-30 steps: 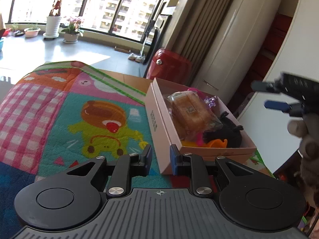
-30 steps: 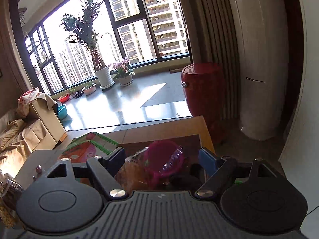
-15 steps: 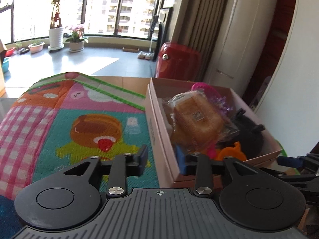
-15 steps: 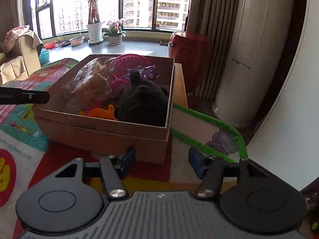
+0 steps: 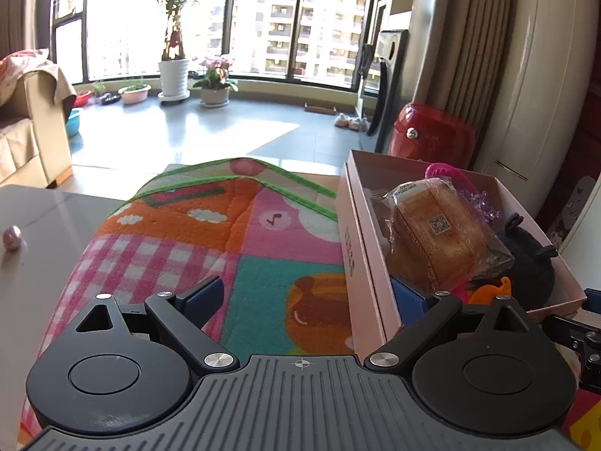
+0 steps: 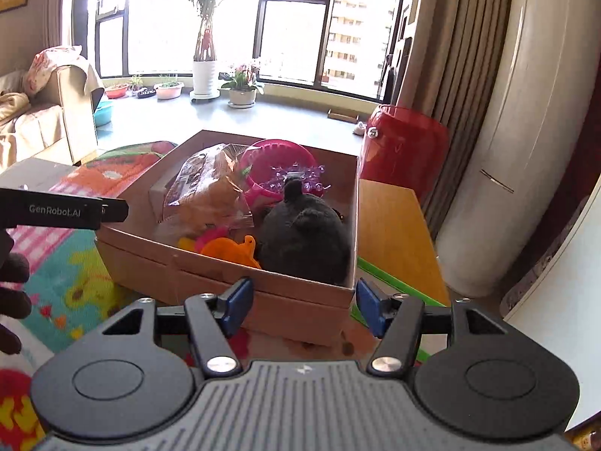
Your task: Organize objects
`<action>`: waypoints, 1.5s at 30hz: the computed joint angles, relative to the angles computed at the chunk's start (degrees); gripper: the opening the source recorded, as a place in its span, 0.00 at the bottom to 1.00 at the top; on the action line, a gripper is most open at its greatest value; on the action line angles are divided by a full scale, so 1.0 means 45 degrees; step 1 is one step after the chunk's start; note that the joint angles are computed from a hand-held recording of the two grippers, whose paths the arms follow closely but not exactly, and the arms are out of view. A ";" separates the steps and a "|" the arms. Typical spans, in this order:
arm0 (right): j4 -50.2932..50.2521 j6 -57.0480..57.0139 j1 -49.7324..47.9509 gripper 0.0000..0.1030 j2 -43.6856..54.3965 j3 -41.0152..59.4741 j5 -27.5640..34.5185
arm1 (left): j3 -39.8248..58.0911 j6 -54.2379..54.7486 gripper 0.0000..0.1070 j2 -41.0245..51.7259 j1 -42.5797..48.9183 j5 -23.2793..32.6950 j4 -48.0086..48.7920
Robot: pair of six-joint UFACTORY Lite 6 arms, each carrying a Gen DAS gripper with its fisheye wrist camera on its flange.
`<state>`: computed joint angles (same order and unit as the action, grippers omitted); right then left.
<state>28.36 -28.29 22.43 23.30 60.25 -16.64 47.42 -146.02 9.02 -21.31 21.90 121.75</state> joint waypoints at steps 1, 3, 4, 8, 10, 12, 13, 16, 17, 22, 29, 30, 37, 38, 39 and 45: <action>0.0113 0.0088 0.0050 0.59 -0.0042 -0.0034 0.0044 | 0.0028 -0.0122 0.91 -0.0019 0.0102 -0.0150 0.0242; -0.0940 0.1347 -0.0023 0.64 -0.0573 -0.0831 0.0039 | -0.0451 -0.0931 0.90 -0.0497 0.0083 -0.0068 0.1045; -0.1446 0.1954 -0.0021 0.75 -0.0944 -0.1366 -0.0032 | -0.0956 -0.1177 0.89 -0.1007 -0.0152 0.0335 0.1099; -0.2274 0.3555 0.0202 1.00 -0.2741 -0.4342 -0.1119 | -0.3851 0.0368 0.87 -0.4150 -0.2714 0.2587 -0.1096; -0.2194 0.3681 0.0349 1.00 -0.3056 -0.5244 -0.1316 | -0.4744 0.1688 0.87 -0.5001 -0.4298 0.3025 -0.3111; -0.1672 0.3422 0.0665 1.00 -0.3015 -0.5714 -0.1449 | -0.5527 0.2224 0.87 -0.5347 -0.6147 0.3453 -0.4960; -0.1578 0.3378 0.0797 1.00 -0.2912 -0.5834 -0.1515 | -0.5762 0.2113 0.87 -0.5176 -0.7104 0.3823 -0.5660; -0.1151 0.3311 0.1203 1.00 -0.2467 -0.6139 -0.2411 | -0.5698 0.1224 0.87 -0.3880 -0.8847 0.4717 -0.6663; -0.1640 0.3789 0.1024 1.00 -0.2313 -0.5985 -0.2243 | -0.5459 0.1067 0.87 -0.3345 -0.9058 0.4937 -0.6866; -0.4637 0.5820 0.0104 1.00 -0.1625 -0.6032 -0.3395 | -0.4477 0.0860 0.88 -0.2046 -0.8877 0.5430 -0.7278; -0.3033 0.5424 0.0568 1.00 -0.1260 -0.5901 -0.4084 | -0.4295 0.0486 0.89 -0.1842 -0.8476 0.5258 -0.7039; -0.2957 0.5420 0.0581 1.00 -0.1234 -0.5884 -0.4114 | -0.4322 0.0453 0.89 -0.1863 -0.8483 0.5261 -0.7025; -0.2918 0.5420 0.0591 1.00 -0.1198 -0.5866 -0.4161 | -0.4351 0.0541 0.89 -0.1909 -0.8540 0.5302 -0.7126; -0.2856 0.5376 0.0622 1.00 -0.1212 -0.5882 -0.4167 | -0.4349 0.0550 0.89 -0.1901 -0.8524 0.5299 -0.7113; -0.2790 0.5318 0.0649 1.00 -0.1222 -0.5891 -0.4172 | -0.4364 0.0554 0.89 -0.1907 -0.8531 0.5308 -0.7119; -0.2593 0.5169 0.0739 1.00 -0.1178 -0.5787 -0.4114 | -0.4378 0.0482 0.89 -0.1943 -0.8487 0.5240 -0.7053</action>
